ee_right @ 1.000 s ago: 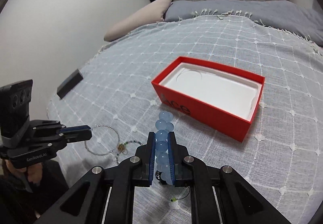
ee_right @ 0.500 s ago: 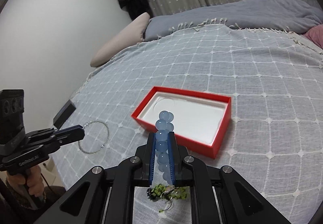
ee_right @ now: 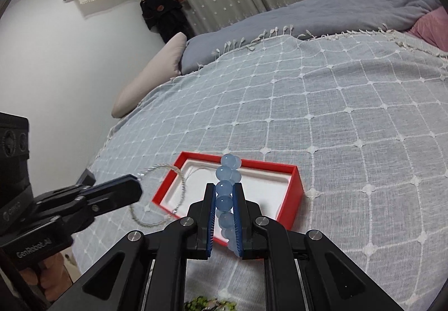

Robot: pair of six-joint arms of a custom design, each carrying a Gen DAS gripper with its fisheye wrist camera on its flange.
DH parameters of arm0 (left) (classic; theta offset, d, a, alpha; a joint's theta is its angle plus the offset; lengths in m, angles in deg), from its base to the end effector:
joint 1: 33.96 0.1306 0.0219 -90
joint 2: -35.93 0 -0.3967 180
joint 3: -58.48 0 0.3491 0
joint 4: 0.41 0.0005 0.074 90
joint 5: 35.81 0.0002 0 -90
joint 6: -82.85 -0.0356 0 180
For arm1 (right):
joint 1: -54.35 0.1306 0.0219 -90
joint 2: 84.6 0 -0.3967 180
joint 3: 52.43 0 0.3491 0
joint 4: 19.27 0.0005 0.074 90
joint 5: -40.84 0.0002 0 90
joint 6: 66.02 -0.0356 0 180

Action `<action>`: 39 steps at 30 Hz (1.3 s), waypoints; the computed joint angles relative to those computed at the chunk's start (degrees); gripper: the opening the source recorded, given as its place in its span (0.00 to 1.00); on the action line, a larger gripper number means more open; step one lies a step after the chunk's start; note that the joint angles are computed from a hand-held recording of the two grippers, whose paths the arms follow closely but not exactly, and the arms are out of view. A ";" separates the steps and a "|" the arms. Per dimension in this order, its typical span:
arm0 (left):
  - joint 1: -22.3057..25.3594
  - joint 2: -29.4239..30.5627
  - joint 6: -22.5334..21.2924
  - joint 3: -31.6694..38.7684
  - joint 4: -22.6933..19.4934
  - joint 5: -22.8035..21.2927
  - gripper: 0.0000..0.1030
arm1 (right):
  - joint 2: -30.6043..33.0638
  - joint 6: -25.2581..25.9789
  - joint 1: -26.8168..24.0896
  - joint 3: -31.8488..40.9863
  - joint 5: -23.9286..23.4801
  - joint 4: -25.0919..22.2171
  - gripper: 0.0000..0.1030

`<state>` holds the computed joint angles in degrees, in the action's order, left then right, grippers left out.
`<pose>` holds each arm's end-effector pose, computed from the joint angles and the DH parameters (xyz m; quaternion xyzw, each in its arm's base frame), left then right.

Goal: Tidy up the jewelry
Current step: 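Carry both bracelets into the red Ace box and open both tools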

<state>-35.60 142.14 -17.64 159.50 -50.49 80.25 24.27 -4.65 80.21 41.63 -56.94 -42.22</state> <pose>0.5398 -0.0316 0.3927 0.1652 0.9175 -0.1921 0.3065 0.5146 0.2542 0.3497 -0.0082 0.8963 0.2552 0.3626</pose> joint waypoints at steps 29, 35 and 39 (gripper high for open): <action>1.54 3.06 -0.44 -1.17 1.83 -8.88 0.36 | 2.89 5.69 1.47 4.13 4.04 -5.72 0.18; 2.85 -0.28 -1.72 -4.49 3.97 -9.41 0.57 | 0.88 6.42 2.49 2.62 4.89 -6.36 0.61; 4.14 -2.32 -2.06 -6.92 4.76 -8.88 0.66 | -1.33 7.73 3.27 -0.13 6.95 -4.52 0.71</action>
